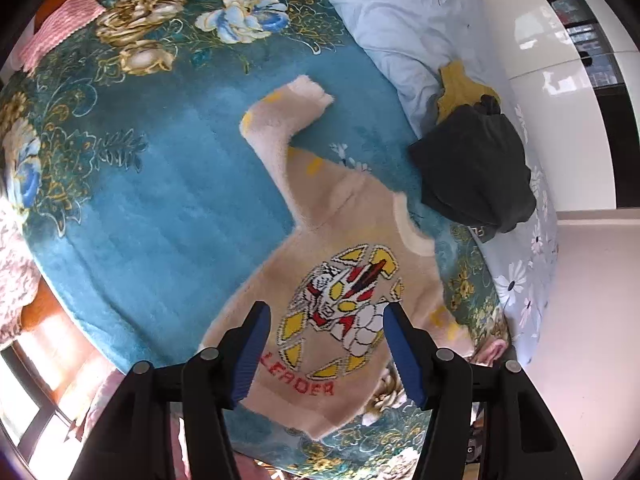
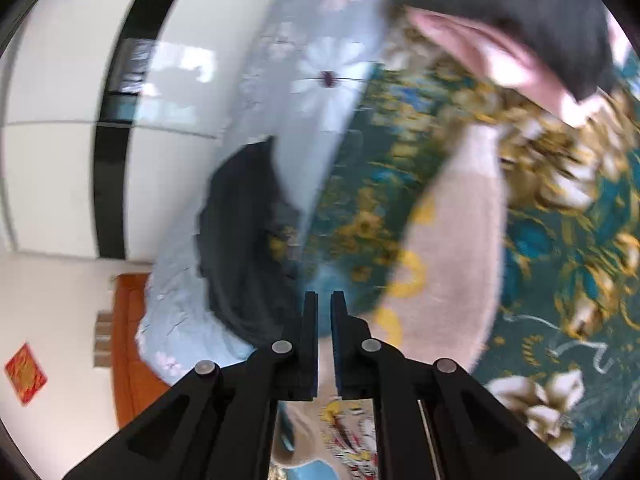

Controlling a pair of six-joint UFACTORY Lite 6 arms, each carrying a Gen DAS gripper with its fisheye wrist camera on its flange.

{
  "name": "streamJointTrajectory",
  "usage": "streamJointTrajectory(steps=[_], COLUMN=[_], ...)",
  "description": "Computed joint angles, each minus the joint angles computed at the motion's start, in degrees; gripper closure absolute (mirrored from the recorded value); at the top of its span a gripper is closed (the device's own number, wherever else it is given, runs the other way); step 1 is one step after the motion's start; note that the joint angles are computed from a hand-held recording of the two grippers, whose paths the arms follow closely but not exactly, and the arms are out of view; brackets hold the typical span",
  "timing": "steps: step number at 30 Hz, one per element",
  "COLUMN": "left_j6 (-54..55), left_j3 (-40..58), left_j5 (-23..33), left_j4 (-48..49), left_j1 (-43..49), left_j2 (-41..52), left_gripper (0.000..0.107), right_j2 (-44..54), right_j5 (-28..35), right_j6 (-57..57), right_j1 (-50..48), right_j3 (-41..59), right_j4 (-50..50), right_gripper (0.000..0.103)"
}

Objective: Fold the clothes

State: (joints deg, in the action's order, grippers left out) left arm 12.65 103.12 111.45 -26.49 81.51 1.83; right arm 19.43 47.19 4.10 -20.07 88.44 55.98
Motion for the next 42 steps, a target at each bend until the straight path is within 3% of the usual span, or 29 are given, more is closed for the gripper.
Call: streamJointTrajectory(steps=[2, 4, 5, 6, 8, 12, 17, 19, 23, 26, 28, 37, 40, 42], left_j6=[0.5, 1.4, 1.7, 2.1, 2.3, 2.4, 1.6, 1.1, 0.3, -0.5, -1.1, 0.4, 2.2, 3.0], left_j3=[0.2, -0.1, -0.9, -1.9, -4.4, -9.8, -15.6, -17.7, -19.8, -18.2, -16.9, -17.3, -17.2, -15.2], left_j5=[-0.3, -1.4, -2.2, -3.1, -4.4, -6.8, -8.5, -8.7, -8.5, -8.2, -8.1, -7.7, -7.6, -7.6], left_j4=[1.0, 2.4, 3.5, 4.7, 6.8, 10.0, 11.9, 12.7, 14.1, 14.4, 13.8, 9.0, 8.0, 7.2], left_j1=[0.5, 0.6, 0.5, 0.4, 0.4, 0.1, -1.4, -2.2, -3.7, -4.8, -5.4, -5.8, -2.5, -0.8], left_j2=[1.5, 2.2, 2.3, 2.3, 1.7, -1.2, -5.8, -7.5, -9.9, -9.2, -8.6, -7.6, -5.5, -2.6], left_gripper=[0.045, 0.045, 0.044, 0.044, 0.044, 0.044, 0.044, 0.044, 0.044, 0.044, 0.044, 0.044, 0.044, 0.044], right_j2=[-1.6, -1.0, -0.5, 0.1, 2.4, 11.3, 26.5, 31.4, 35.3, 37.7, 37.5, 14.6, 8.1, 7.3], right_j5=[-2.3, -3.4, -3.7, -4.1, -4.5, -4.9, -1.3, 0.5, 1.8, 4.5, 5.5, 0.5, -1.1, -0.7], right_j6=[0.4, 1.3, 1.5, 1.7, 0.9, 3.9, 11.6, 14.0, 17.1, 17.7, 17.2, 5.0, 6.6, 12.0], right_j1=[-1.9, -3.5, -4.2, -4.9, -5.9, -5.7, -4.1, -3.5, -3.3, -3.5, -3.3, -1.1, 2.6, 7.7], right_j3=[-5.7, -7.9, -8.6, -9.1, -9.4, 0.0, 20.0, 26.3, 29.8, 34.1, 35.4, 17.8, 16.7, 21.6], right_j4=[-0.8, -3.0, -3.8, -4.6, -3.7, -7.3, -18.3, -21.5, -22.3, -21.5, -22.0, -11.0, -9.5, -14.3], right_gripper=[0.095, 0.082, 0.065, 0.060, 0.060, 0.059, 0.058, 0.058, 0.058, 0.087, 0.093, 0.093, 0.093, 0.093])
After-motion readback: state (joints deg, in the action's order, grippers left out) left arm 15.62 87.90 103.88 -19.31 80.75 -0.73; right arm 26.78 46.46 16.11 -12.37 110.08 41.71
